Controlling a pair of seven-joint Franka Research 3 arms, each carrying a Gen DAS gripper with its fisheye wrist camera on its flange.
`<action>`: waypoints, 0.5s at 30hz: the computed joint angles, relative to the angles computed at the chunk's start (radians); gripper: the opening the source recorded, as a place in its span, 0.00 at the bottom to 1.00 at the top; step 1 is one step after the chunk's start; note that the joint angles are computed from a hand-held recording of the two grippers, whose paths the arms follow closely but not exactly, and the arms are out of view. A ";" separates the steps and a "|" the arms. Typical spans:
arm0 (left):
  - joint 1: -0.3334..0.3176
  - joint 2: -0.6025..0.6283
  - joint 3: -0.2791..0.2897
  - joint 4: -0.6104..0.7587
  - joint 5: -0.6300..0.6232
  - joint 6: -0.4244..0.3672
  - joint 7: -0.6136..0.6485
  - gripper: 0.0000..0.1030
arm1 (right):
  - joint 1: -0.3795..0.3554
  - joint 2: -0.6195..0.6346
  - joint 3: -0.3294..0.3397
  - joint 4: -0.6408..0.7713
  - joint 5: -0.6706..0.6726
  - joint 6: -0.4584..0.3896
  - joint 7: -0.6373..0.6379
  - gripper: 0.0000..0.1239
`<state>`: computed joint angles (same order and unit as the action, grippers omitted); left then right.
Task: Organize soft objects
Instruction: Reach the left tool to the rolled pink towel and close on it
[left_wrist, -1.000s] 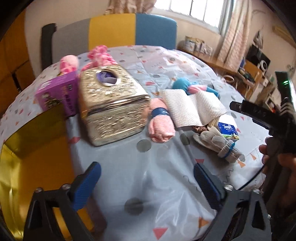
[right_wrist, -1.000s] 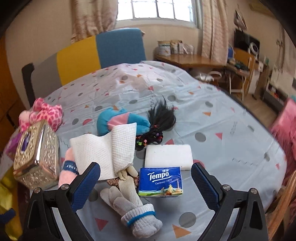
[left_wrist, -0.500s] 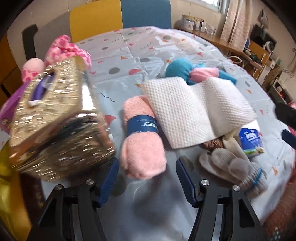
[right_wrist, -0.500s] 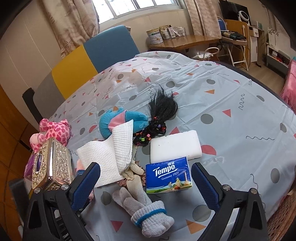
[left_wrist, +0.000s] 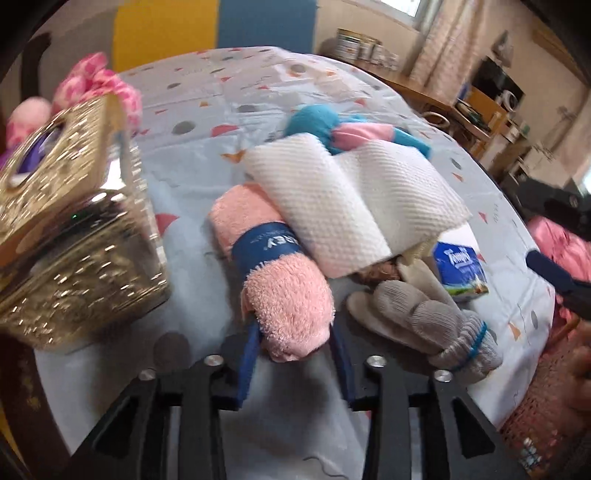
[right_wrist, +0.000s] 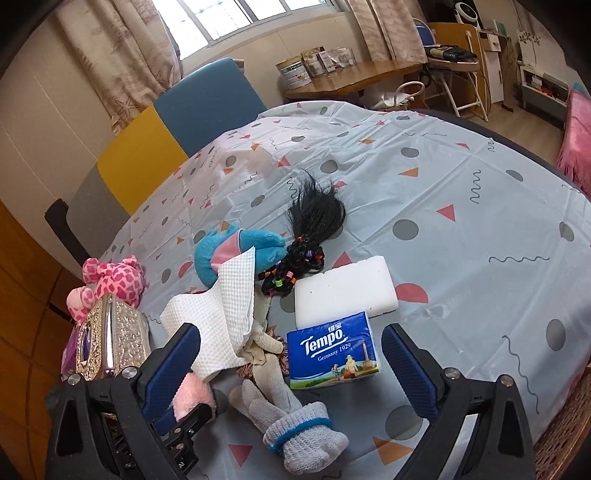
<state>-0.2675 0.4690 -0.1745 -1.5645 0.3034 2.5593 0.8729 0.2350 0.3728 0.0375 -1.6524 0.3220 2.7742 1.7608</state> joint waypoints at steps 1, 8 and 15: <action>-0.003 -0.011 0.010 -0.013 0.002 0.003 -0.028 0.68 | -0.004 0.000 0.005 0.001 0.006 -0.003 -0.008 0.81; -0.037 0.035 0.038 0.093 0.067 -0.065 -0.083 0.63 | -0.010 -0.001 0.015 0.000 0.030 -0.013 -0.036 0.81; -0.075 0.222 0.054 0.384 0.080 -0.320 -0.047 0.47 | -0.021 -0.007 0.027 -0.006 0.069 -0.007 -0.066 0.81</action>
<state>-0.3428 0.6912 -0.1207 -1.1808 0.3836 2.2393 0.8256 0.2138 0.3659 0.0647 -1.6588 0.3912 2.7671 1.6945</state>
